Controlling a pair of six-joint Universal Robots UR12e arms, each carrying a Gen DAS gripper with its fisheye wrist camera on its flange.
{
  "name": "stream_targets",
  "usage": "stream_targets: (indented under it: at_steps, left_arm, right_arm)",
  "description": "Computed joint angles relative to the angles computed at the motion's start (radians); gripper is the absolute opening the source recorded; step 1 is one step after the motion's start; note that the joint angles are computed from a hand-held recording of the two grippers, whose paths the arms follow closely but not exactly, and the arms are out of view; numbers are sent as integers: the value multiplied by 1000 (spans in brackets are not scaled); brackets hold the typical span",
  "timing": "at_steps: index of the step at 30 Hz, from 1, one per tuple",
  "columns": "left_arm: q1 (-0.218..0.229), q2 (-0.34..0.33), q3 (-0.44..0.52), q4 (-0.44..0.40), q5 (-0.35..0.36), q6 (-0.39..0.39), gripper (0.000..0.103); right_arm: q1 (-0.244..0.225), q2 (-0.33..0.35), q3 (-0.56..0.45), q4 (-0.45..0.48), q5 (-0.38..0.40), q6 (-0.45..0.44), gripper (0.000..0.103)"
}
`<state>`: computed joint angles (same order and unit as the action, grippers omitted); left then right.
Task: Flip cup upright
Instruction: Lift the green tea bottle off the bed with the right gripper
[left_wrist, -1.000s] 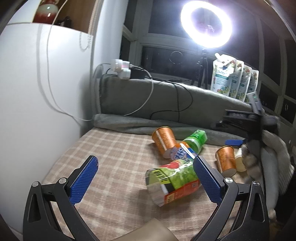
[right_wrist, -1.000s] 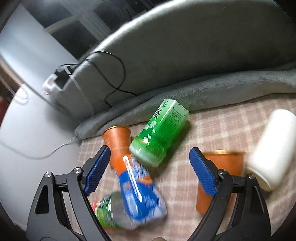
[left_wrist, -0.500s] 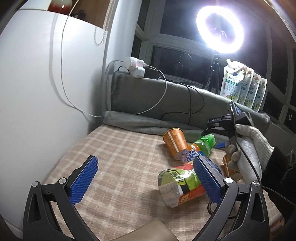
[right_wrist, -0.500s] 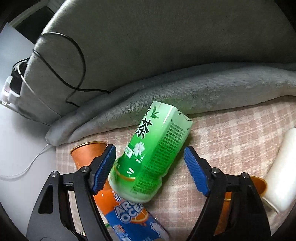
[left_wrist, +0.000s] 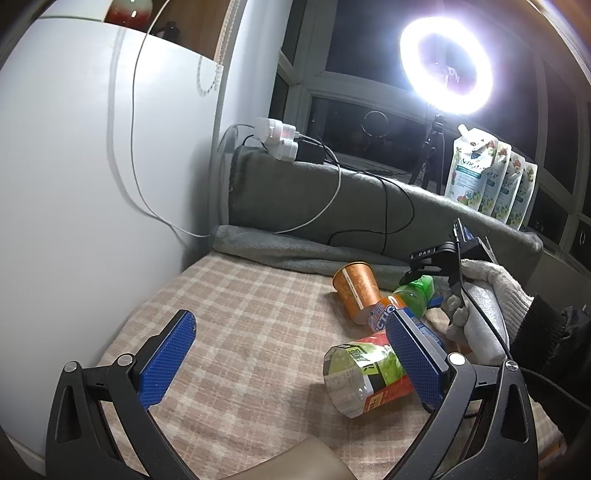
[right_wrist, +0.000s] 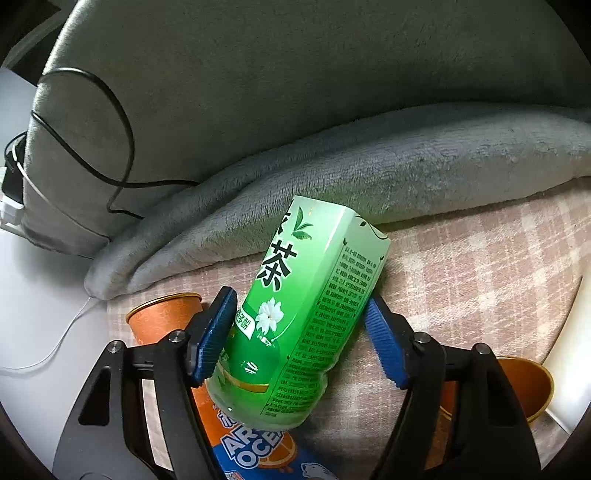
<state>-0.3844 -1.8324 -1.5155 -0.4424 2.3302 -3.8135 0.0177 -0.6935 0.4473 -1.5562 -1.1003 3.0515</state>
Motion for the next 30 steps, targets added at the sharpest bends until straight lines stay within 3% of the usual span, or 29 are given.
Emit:
stream_targets:
  at_steps: [11, 19, 22, 25, 30]
  left_arm:
    - [-8, -6, 10, 8, 7, 24, 102]
    - [-17, -13, 23, 33, -4, 55, 102]
    - [-18, -17, 29, 44, -36, 71, 102]
    - [-9, -15, 32, 43, -124, 87, 102]
    - [-5, -24, 48, 18, -206, 80, 102]
  right_arm:
    - [-36, -84, 128, -149, 84, -2, 71]
    - [-86, -170, 238, -216, 184, -77, 71]
    - [-110, -212, 294, -204, 221, -156, 71]
    - [-126, -261, 369, -206, 236, -221, 71]
    - [-150, -337, 489, -185, 249, -348, 71]
